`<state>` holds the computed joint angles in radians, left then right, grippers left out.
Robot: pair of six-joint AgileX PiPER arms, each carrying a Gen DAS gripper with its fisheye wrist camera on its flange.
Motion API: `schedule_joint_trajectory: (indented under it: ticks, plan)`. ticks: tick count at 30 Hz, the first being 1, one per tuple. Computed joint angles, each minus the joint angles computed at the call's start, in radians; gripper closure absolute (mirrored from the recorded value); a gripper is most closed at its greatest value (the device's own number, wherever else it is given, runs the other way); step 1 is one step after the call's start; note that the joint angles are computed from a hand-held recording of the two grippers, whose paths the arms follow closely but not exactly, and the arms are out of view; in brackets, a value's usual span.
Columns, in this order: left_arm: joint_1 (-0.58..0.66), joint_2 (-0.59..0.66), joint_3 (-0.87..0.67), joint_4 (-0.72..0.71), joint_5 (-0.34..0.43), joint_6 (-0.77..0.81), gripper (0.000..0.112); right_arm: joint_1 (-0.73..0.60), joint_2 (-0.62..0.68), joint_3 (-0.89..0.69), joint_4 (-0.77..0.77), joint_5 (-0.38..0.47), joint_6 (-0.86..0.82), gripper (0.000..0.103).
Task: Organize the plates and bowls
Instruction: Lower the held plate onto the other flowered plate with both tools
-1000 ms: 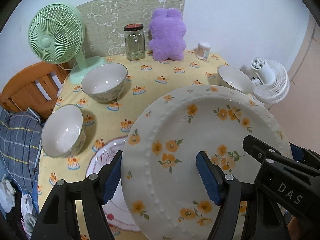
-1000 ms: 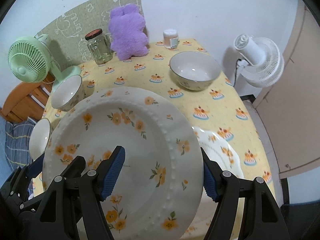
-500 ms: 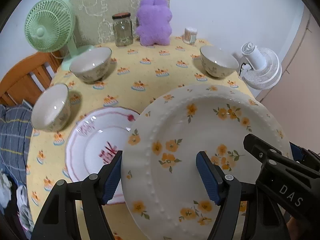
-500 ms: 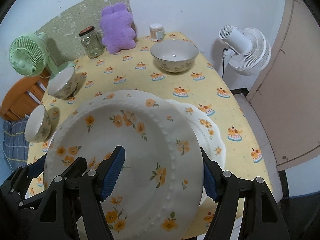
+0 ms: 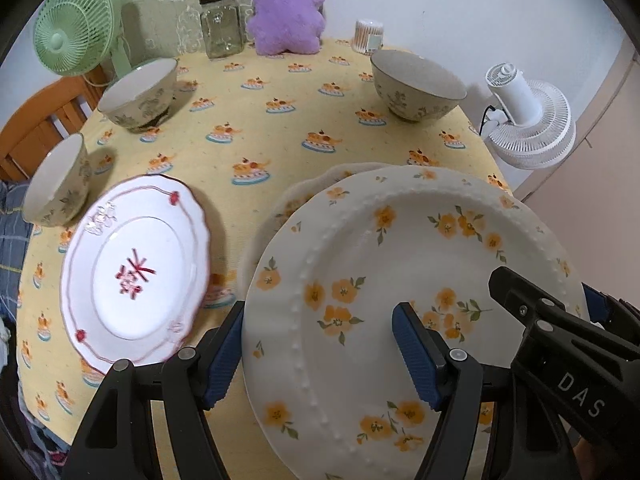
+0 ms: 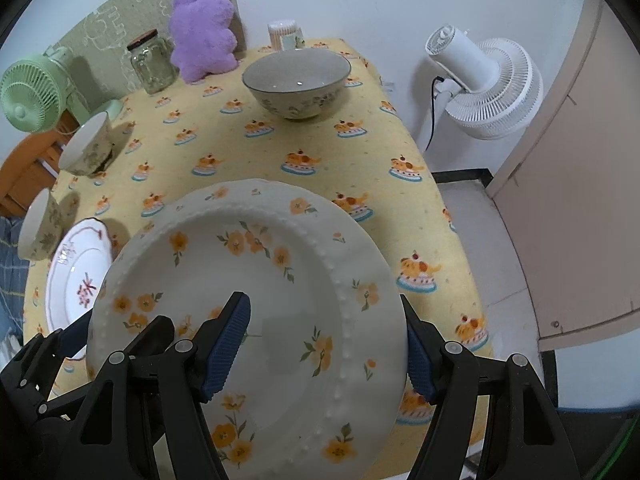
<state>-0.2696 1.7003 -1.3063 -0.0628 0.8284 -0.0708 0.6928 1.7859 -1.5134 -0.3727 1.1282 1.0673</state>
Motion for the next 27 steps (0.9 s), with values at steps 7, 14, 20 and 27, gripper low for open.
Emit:
schedule_joint_trajectory:
  ticks: [7,14,20,27]
  plan:
    - [-0.041,0.04,-0.014,0.045,-0.006,-0.107,0.04,-0.061,0.006,0.038,0.032,-0.055,-0.096,0.03]
    - [-0.059,0.069,-0.018,0.078,-0.008,-0.179,0.04,-0.087,0.031,0.038,0.061,-0.081,-0.167,0.031]
    - [-0.074,0.091,-0.033,0.111,0.003,-0.208,0.04,-0.1,0.053,0.027,0.081,-0.078,-0.195,0.031]
    - [-0.084,0.112,-0.049,0.13,0.019,-0.219,0.039,-0.111,0.064,0.031,0.1,-0.077,-0.19,0.033]
